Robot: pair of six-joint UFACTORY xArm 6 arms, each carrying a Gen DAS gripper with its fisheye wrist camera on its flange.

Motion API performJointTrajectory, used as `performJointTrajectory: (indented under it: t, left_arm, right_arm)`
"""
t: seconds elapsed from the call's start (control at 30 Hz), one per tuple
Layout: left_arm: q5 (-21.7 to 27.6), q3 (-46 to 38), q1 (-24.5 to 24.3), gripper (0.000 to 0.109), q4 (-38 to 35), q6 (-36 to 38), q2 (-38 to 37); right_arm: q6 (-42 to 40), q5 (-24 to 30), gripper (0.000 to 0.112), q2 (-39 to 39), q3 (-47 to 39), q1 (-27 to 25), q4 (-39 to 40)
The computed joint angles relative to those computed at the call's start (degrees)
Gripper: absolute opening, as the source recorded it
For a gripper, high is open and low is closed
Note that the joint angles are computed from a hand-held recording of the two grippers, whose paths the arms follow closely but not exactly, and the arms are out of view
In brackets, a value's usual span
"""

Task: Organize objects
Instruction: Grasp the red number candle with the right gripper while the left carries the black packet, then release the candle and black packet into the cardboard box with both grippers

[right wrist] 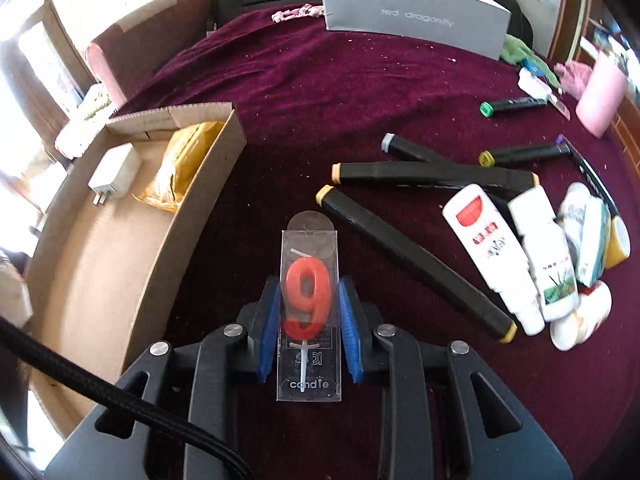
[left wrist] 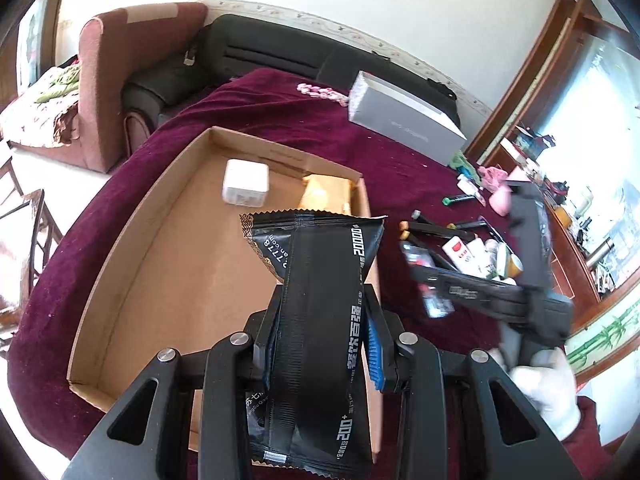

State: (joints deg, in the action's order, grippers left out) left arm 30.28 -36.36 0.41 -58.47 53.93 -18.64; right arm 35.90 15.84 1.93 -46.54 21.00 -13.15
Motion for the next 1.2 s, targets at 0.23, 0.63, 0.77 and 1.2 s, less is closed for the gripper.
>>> performJointTrajectory:
  t: [0.23, 0.63, 0.77, 1.2]
  left_arm:
    - [1.1, -4.7, 2.2, 0.03, 5.1, -2.8, 4.3]
    - [-2.3, -16.2, 2.3, 0.03, 22.4, -12.9, 17.8]
    - [-2.2, -19.1, 2.2, 0.03, 26.0, -15.9, 21.9]
    - [-1.1, -22.4, 3.5, 0.032, 24.4, -16.6, 26.5]
  right_arm:
    - [-15.0, -1.5, 0.026, -5.3, 2.2, 2.4, 20.8]
    - [-35.7, 6.0, 0.026, 6.9, -14.9, 10.0, 48.9]
    - [-33.5, 7.8, 0.026, 13.0, -20.8, 10.4, 48.9]
    - [-23.1, 8.1, 0.027, 19.7, -27.0, 10.7, 39.3]
